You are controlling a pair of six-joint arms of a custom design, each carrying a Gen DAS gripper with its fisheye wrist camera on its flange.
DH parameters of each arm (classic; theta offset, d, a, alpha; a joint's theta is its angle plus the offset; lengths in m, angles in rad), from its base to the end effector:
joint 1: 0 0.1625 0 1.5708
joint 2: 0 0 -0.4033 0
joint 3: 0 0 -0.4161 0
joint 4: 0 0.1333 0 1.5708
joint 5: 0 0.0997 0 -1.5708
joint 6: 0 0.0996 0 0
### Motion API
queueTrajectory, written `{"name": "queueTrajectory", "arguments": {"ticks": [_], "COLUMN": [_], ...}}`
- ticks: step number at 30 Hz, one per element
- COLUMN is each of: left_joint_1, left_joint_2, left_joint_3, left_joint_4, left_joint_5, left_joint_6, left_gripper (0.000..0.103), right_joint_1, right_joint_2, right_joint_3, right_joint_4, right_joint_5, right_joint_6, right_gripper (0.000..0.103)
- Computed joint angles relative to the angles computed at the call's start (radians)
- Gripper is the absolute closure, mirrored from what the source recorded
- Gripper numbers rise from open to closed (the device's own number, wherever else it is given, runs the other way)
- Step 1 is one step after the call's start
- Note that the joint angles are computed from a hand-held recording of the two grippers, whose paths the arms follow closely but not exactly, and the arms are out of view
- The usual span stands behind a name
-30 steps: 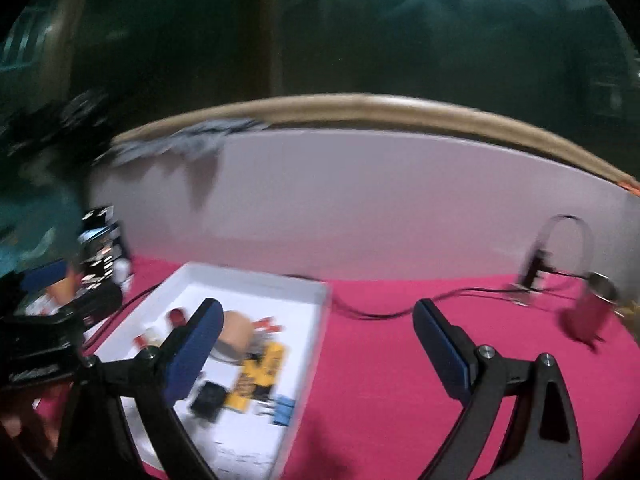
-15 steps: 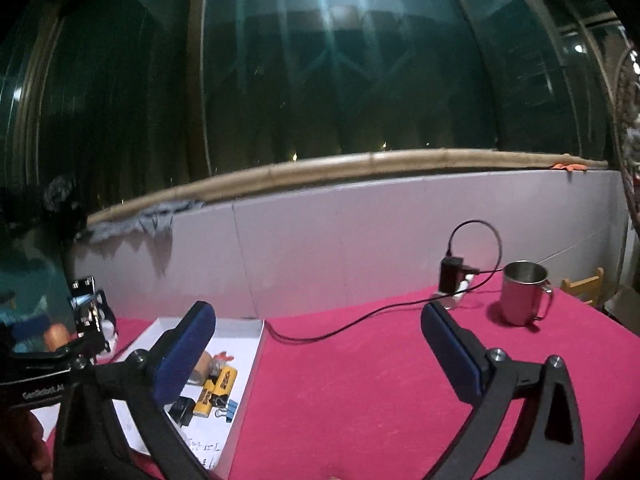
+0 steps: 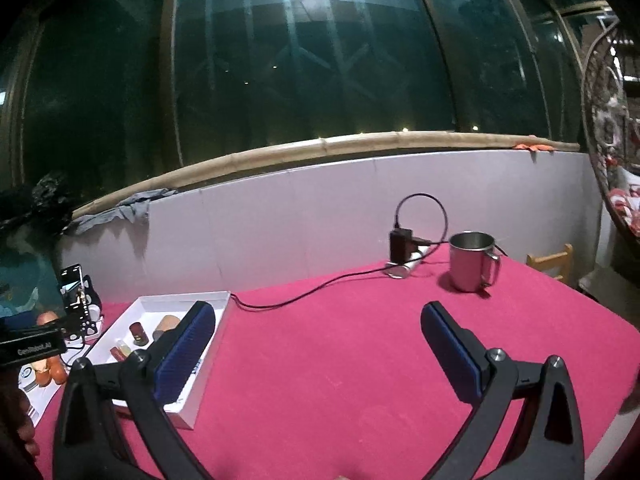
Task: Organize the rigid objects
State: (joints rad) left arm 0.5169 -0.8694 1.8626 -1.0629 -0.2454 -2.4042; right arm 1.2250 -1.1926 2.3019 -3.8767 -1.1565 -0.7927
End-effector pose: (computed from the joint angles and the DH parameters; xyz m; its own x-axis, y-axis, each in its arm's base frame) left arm -0.2952 -0.4323 0.0209 -0.5746 -0.5335 -0.6207 0.4401 0.4381 -0.7838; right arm 0.0087 -0.4873 0.2242 -0.7819 -0.2746 0.5597 -0.6169 0.2113 -0.7582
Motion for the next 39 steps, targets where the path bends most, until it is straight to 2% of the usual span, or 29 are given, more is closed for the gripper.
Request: {"name": "queueTrajectory", "arguments": {"ticks": [2, 5, 9, 14, 17, 24, 39], "left_joint_1": [-0.007, -0.021, -0.033, -0.047, -0.049, -0.045, -0.03], "left_joint_2": [0.007, 0.001, 0.017, 0.02, 0.018, 0.008, 0.0], "left_joint_3": [-0.014, -0.005, -0.027, -0.034, -0.029, -0.012, 0.001], "left_joint_4": [0.05, 0.042, 0.11, 0.18, 0.169, 0.124, 0.071], "left_joint_5": [-0.014, -0.018, -0.038, -0.06, -0.068, -0.075, -0.083], "left_joint_6": [-0.044, -0.045, -0.094, -0.171, -0.165, -0.13, -0.084], "left_gripper": [0.0, 0.0, 0.0, 0.0, 0.0, 0.0, 0.0], "right_joint_1": [-0.006, -0.015, -0.025, -0.044, -0.049, -0.047, -0.042], "right_joint_2": [-0.004, -0.014, -0.037, -0.041, -0.043, -0.05, -0.054], "right_joint_3": [0.003, 0.012, 0.033, 0.063, 0.073, 0.081, 0.084], "right_joint_4": [-0.011, -0.015, 0.003, -0.064, -0.075, -0.045, -0.023], "right_joint_5": [0.004, 0.019, 0.046, 0.111, 0.133, 0.13, 0.107], "right_joint_6": [0.008, 0.015, -0.005, -0.028, -0.045, -0.075, -0.079], "right_gripper": [0.0, 0.0, 0.0, 0.0, 0.0, 0.0, 0.0]}}
